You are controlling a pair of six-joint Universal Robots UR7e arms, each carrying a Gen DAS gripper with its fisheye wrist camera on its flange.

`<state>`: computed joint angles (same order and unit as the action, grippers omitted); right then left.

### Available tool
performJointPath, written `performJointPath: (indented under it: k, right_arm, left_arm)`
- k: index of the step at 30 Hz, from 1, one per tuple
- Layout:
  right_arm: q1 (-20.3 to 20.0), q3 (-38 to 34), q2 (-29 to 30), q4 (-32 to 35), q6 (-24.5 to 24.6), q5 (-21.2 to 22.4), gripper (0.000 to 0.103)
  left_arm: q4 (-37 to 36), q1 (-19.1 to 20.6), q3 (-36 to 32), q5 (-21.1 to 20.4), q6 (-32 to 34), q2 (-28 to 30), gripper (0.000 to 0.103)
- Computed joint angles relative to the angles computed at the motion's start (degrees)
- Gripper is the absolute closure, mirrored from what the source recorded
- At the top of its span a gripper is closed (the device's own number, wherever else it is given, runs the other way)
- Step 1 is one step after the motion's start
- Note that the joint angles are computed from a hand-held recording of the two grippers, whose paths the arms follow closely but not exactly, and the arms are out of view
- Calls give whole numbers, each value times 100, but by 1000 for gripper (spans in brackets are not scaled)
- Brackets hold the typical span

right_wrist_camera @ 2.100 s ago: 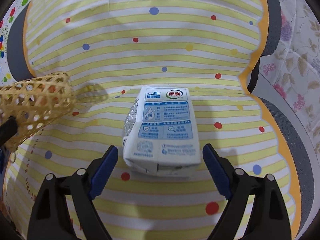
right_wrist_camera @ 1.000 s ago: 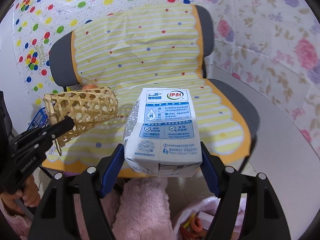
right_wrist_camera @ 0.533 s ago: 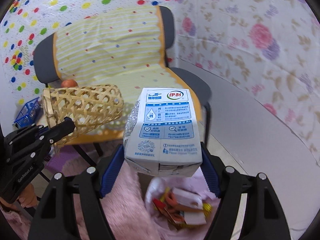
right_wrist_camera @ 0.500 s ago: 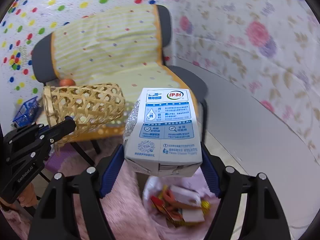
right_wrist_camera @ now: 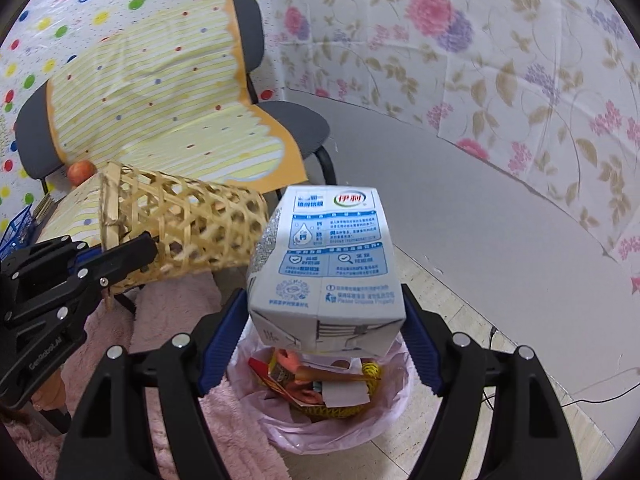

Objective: Collect trash
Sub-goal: 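Carry the basket and carton over the pink bin and open both grippers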

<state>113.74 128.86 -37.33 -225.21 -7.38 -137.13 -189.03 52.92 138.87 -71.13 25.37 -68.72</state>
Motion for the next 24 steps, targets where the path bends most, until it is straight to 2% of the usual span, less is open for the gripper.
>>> performJointPath:
  k: [2,3,4,5,9,14,18,24]
  right_arm:
    - [-131,32,-34,62,59,129,28]
    - [-195,47,-52,103,95,181,26]
    - [-222,41,-43,106,129,195,23]
    - [-256,55,-39,80,165,205,22]
    - [-311,130,-70,-56,183,188,21]
    - [-319,179,-184,-113,241,195,21]
    - [-230,142,-262,-10,198,216,14]
    - [117,-40,-242,144,67,137,6]
  left_arm:
    - [68,38,-88,46,-40,108,89]
    - [131,56,-150,128,-110,187,70]
    - [215,79,-197,172,-175,223,57]
    - [244,107,-222,210,-236,252,37]
    - [391,205,-236,313,-377,200,30]
    - [255,190,-49,605,-448,-38,29]
    - [196,174,27,744,-524,-298,22]
    - [391,72,121,1064,-657,-837,14]
